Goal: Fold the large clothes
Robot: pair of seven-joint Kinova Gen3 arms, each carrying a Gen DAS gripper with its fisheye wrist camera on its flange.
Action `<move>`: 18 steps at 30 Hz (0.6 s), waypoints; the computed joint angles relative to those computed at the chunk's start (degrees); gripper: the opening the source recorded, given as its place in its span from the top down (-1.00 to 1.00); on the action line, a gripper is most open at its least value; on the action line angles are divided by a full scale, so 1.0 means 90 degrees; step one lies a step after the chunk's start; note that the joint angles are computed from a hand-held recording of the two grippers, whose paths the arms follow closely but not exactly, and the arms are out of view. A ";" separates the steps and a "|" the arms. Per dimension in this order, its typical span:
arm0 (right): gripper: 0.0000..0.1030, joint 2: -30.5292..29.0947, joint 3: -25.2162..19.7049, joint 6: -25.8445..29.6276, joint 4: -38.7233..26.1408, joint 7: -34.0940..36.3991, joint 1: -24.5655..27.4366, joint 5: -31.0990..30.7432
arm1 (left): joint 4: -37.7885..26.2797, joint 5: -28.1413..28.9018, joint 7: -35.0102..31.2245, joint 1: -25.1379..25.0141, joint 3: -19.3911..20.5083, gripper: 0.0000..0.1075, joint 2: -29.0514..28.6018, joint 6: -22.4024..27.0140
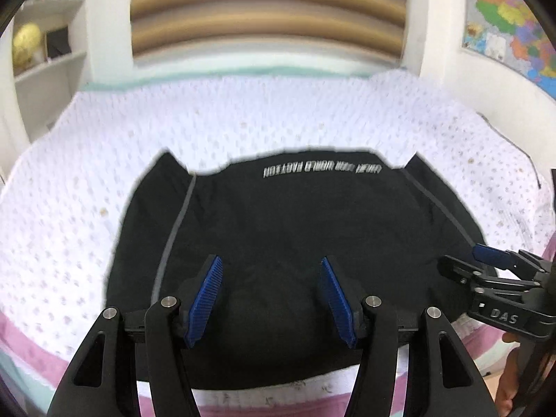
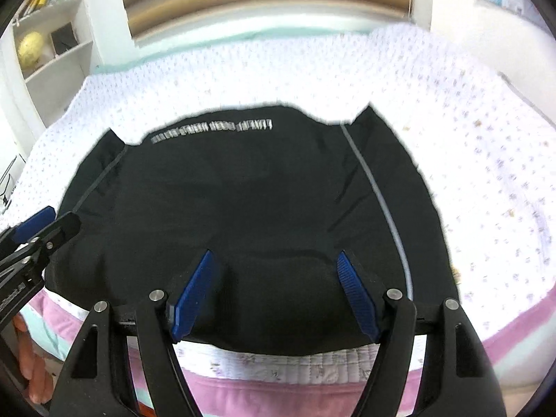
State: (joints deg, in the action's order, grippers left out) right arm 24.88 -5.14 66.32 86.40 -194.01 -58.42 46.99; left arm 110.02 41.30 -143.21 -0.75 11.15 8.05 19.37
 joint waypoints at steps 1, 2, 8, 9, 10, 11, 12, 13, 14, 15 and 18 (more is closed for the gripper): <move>-0.47 0.0028 0.0016 0.0146 -0.0146 0.0034 -0.0076 0.0069 | 0.0130 0.0243 -0.0259 -0.0109 0.0118 -0.16 -0.0199 -0.0136; -0.48 0.0013 0.0030 0.0274 -0.0222 0.0042 -0.0149 0.0139 | 0.0286 0.0502 -0.0518 -0.0195 0.0225 -0.25 -0.0384 -0.0295; -0.64 0.0085 0.0044 0.1118 -0.0729 -0.0082 -0.0695 0.0741 | 0.0872 0.2022 -0.2024 0.0567 -0.0384 -0.44 -0.1291 -0.1006; -0.65 0.0093 0.0032 0.1183 -0.0775 -0.0048 -0.0721 0.0790 | 0.0884 0.2167 -0.2175 0.0546 -0.0379 -0.44 -0.1347 -0.0953; -0.65 0.0114 0.0032 0.1308 -0.0877 0.0021 -0.0775 0.0860 | 0.0872 0.2218 -0.2224 0.0411 -0.0297 -0.44 -0.1394 -0.0837; -0.65 0.0143 0.0038 0.1424 -0.0965 0.0062 -0.0818 0.0908 | 0.0841 0.2165 -0.2169 0.0389 -0.0313 -0.44 -0.1418 -0.0733; -0.65 0.0186 0.0061 0.1607 -0.1088 0.0124 -0.0891 0.0986 | 0.0798 0.2066 -0.2045 0.0485 -0.0437 -0.44 -0.1446 -0.0649; -0.67 0.0204 0.0068 0.1720 -0.1153 0.0143 -0.0949 0.1033 | 0.0788 0.2028 -0.1958 0.0553 -0.0502 -0.44 -0.1474 -0.0667; -0.71 0.0206 0.0081 0.1797 -0.1189 0.0149 -0.0995 0.1100 | 0.0794 0.1887 -0.1768 0.0589 -0.0510 -0.44 -0.1524 -0.0729; -0.72 0.0206 0.0088 0.1860 -0.1214 0.0126 -0.1038 0.1157 | 0.0802 0.1846 -0.1681 0.0661 -0.0559 -0.44 -0.1556 -0.0788; -0.77 0.0176 0.0079 0.1998 -0.1214 0.0031 -0.1139 0.1295 | 0.0834 0.1696 -0.1463 0.0865 -0.0679 -0.44 -0.1616 -0.0956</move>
